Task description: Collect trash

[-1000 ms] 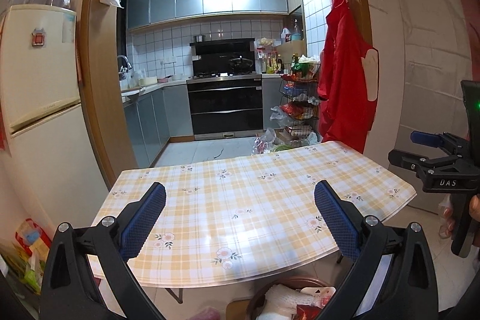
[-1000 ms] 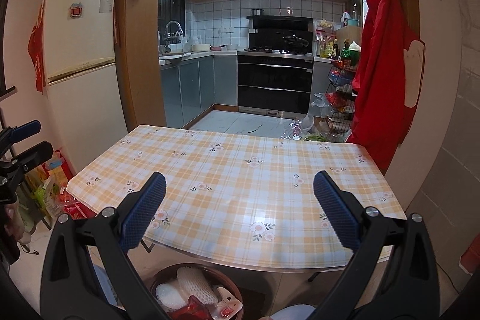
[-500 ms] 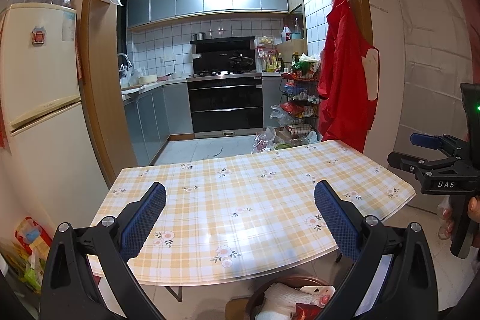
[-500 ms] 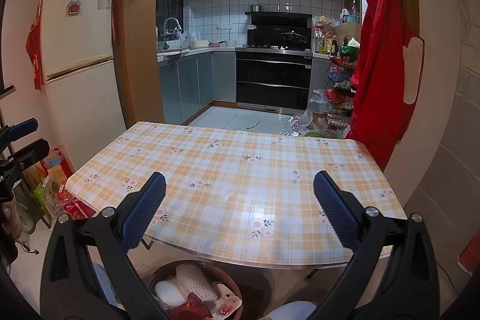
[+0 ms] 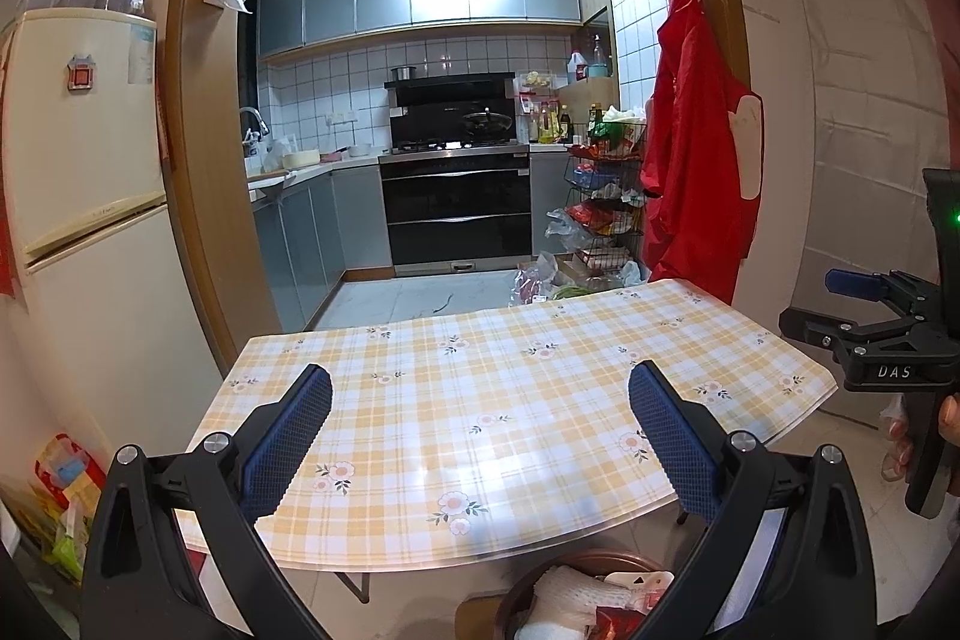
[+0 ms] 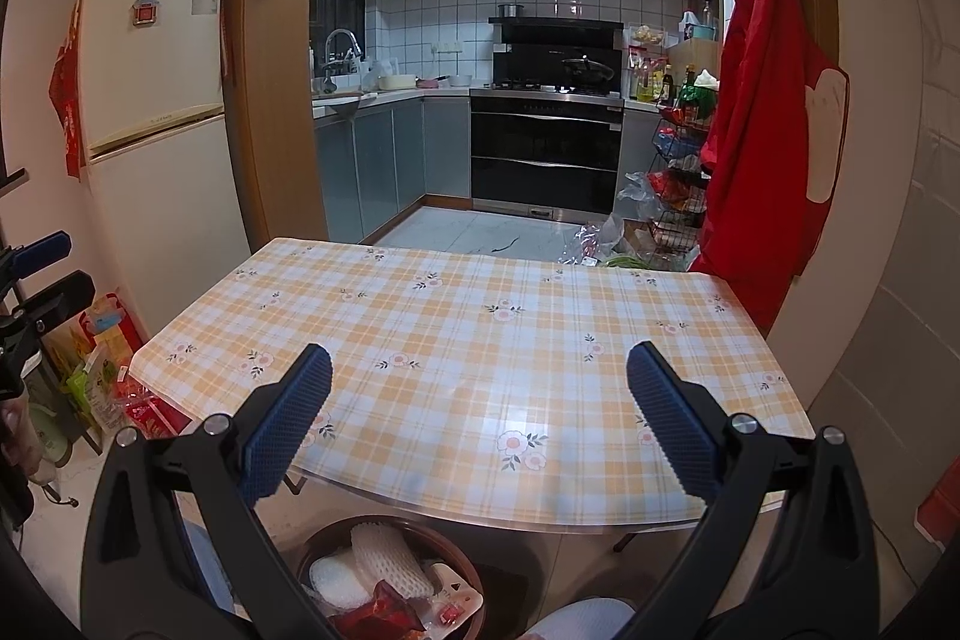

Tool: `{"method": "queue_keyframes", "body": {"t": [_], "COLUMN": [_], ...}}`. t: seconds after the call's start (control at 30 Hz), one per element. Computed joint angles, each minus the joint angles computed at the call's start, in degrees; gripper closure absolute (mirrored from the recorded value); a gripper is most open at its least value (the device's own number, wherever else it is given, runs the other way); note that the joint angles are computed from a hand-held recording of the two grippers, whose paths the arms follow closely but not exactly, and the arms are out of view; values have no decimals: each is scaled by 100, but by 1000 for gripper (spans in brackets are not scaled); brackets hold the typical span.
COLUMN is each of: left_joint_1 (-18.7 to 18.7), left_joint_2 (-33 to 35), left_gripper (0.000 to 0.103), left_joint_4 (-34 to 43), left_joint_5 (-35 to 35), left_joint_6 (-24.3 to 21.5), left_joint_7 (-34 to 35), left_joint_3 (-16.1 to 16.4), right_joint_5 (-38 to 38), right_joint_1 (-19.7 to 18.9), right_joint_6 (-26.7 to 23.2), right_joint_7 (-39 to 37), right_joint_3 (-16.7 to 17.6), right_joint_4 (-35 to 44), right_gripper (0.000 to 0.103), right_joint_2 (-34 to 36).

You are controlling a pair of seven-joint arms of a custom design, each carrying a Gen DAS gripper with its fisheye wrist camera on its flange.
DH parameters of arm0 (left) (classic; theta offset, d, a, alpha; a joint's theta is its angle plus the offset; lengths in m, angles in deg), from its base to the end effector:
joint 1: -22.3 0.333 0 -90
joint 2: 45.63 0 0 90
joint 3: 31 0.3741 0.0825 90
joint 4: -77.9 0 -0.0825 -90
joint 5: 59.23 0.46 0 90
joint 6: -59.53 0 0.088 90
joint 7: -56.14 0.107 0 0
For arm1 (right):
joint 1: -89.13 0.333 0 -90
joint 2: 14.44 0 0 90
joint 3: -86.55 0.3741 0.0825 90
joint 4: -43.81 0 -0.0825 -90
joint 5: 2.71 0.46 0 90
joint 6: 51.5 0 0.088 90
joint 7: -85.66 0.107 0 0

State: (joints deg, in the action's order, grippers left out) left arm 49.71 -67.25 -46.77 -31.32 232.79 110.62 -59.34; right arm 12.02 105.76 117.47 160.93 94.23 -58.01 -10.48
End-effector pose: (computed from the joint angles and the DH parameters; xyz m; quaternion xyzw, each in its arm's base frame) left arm 0.5513 -0.0917 0.6913 -0.5997 0.5612 -0.3582 0.4440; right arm 0.6532 0.2729 0.6833 -0.7204 0.4506 -0.2661 0.4552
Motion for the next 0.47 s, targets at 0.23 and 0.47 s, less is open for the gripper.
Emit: {"method": "queue_keyframes", "body": {"t": [0.23,0.47], "left_joint_1": [-29,-22], "left_joint_2": [1,12], "left_gripper": [6,6], "left_joint_4": [-10,14], "left_joint_5": [9,85], "left_joint_6": [-9,-112], "left_joint_7": [24,-92], "left_joint_3": [18,4], "right_joint_5": [-25,-29], "right_joint_1": [-6,-9], "right_joint_6": [-8,-31], "right_joint_7": [23,23], "right_joint_3": [2,6], "right_joint_4": [-3,-6], "right_gripper": [6,6], "right_joint_2": [21,25]}}
